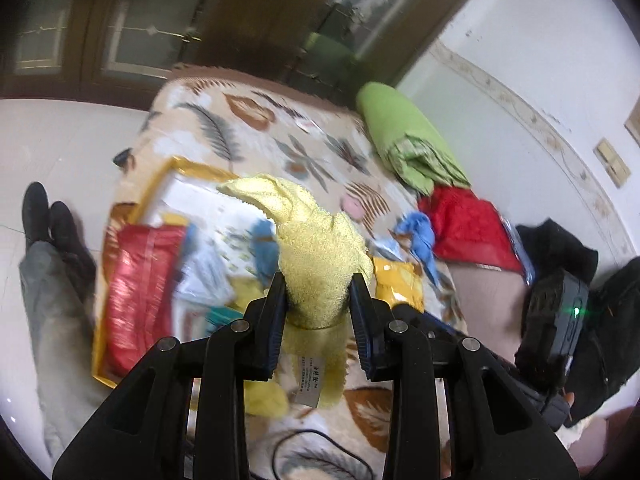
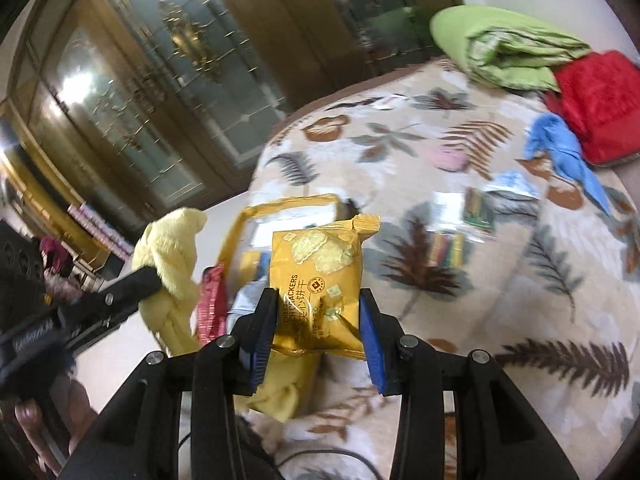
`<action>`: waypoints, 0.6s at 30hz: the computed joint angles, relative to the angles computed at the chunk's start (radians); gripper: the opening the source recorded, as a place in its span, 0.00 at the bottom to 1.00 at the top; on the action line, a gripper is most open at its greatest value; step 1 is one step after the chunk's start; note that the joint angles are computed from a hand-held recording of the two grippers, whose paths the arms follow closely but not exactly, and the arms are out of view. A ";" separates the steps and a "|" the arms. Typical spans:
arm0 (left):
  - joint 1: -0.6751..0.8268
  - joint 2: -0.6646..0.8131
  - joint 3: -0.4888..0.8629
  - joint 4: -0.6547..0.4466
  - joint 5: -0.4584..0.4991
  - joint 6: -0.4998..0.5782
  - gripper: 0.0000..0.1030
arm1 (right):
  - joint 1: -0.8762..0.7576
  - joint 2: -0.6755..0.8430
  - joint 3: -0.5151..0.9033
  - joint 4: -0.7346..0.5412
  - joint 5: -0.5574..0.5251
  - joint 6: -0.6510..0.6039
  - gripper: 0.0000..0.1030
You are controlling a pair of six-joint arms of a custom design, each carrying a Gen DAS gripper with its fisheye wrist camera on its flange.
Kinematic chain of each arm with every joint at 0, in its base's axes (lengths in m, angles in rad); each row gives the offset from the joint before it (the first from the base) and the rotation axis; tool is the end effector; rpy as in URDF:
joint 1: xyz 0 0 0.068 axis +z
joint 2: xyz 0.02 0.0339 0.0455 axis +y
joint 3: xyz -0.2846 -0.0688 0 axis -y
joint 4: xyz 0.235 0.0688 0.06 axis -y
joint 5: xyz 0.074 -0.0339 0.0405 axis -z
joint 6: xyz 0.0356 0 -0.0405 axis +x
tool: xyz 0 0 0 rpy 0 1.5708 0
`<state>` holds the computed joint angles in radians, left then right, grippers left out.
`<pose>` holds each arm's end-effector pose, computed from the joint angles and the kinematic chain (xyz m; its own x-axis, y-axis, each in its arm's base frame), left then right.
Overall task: Organize soft objects
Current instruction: 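Carry yellow towel with left tool while right tool carries cracker packet to tray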
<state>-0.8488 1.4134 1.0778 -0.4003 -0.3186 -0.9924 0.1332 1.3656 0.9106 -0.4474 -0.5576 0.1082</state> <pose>0.2046 -0.2155 0.3015 -0.7108 -0.3960 -0.5813 -0.0657 0.8602 -0.5057 0.2592 0.0537 0.2610 -0.8206 -0.0175 -0.5713 -0.3512 0.8041 0.4798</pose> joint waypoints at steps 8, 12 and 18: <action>0.208 -0.068 -0.098 0.038 0.136 0.107 0.29 | 0.149 0.122 0.015 0.099 0.040 0.071 0.39; 0.311 -0.043 -0.101 0.047 0.211 0.177 0.29 | 0.203 0.224 0.076 0.135 0.049 0.115 0.39; 0.401 0.083 -0.051 0.086 0.277 0.269 0.29 | 0.259 0.349 0.184 0.155 0.079 0.140 0.39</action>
<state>-0.4482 1.4962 1.0270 -0.3143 -0.0419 -0.7232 0.3924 1.7147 1.0943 -0.2923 -0.4787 0.2482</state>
